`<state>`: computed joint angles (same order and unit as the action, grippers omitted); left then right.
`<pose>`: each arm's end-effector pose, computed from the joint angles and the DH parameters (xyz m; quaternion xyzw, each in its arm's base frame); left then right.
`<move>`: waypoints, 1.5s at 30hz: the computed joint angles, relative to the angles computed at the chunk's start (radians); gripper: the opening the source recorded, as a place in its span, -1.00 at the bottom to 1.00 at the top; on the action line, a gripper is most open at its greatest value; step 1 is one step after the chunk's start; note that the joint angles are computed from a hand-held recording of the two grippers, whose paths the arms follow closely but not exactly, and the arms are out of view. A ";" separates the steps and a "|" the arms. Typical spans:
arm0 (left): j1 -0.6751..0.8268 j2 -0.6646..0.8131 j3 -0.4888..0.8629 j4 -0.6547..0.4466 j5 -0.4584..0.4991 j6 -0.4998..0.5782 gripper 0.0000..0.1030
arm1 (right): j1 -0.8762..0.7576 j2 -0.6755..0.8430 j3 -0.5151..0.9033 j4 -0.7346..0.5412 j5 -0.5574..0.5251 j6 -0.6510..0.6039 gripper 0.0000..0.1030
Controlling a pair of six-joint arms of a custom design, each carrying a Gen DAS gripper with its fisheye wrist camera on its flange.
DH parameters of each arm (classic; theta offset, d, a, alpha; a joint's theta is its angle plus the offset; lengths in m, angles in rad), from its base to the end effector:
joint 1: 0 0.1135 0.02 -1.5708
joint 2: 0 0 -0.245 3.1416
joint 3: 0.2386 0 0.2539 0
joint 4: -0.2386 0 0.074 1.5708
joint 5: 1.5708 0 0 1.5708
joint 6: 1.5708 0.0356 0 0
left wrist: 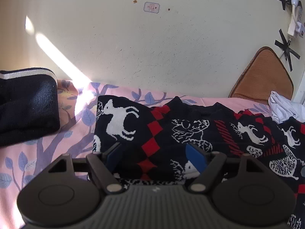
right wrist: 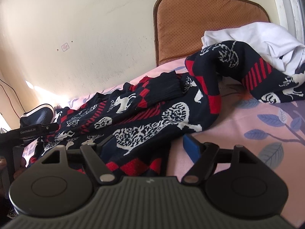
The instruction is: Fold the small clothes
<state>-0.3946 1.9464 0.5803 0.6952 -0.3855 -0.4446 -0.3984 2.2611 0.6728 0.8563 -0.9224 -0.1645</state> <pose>0.2845 -0.1040 0.0455 -0.1054 0.8814 -0.0164 0.4601 0.2900 -0.0913 -0.0091 -0.0845 0.8335 0.2892 0.4632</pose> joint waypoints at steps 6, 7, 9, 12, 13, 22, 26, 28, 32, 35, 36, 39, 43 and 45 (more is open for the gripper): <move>0.013 -0.001 0.010 -0.033 0.022 -0.014 0.47 | 0.002 0.000 -0.001 0.004 0.005 0.001 0.53; 0.011 -0.001 0.011 -0.033 0.020 -0.012 0.49 | 0.002 0.000 -0.001 0.004 0.005 0.000 0.53; 0.010 -0.003 -0.001 -0.010 0.023 -0.010 0.51 | 0.002 -0.001 -0.004 0.009 0.007 0.003 0.53; 0.002 -0.005 -0.022 0.037 0.015 -0.006 0.71 | 0.002 0.000 -0.003 0.008 0.007 0.002 0.53; -0.006 -0.005 -0.028 0.054 -0.001 -0.002 0.81 | 0.002 0.000 -0.001 0.006 0.006 0.001 0.53; -0.024 -0.002 -0.028 0.061 -0.031 0.018 0.84 | 0.002 0.001 -0.004 0.011 0.006 0.007 0.53; -0.032 0.000 -0.028 0.066 -0.039 0.036 0.81 | 0.002 0.000 -0.004 0.011 0.007 0.007 0.53; -0.037 0.001 -0.027 0.068 -0.042 0.047 0.77 | 0.002 0.000 -0.004 0.012 0.007 0.007 0.53; -0.039 0.001 -0.021 0.054 -0.038 0.057 0.65 | 0.002 0.000 -0.001 0.008 0.007 0.007 0.53; -0.034 0.002 -0.005 0.019 -0.026 0.056 0.54 | 0.001 0.000 -0.008 0.021 0.012 0.015 0.53; -0.033 0.003 0.000 0.007 -0.025 0.052 0.54 | 0.000 -0.002 -0.013 0.028 0.015 0.020 0.53; -0.024 0.004 0.012 -0.022 -0.014 0.039 0.52 | -0.002 -0.002 -0.018 0.040 0.020 0.031 0.53; -0.021 0.003 0.013 -0.028 -0.013 0.033 0.48 | -0.002 -0.001 -0.031 0.071 0.036 0.059 0.53; -0.027 0.003 0.008 -0.016 -0.020 0.039 0.48 | -0.004 -0.001 -0.037 0.082 0.043 0.069 0.53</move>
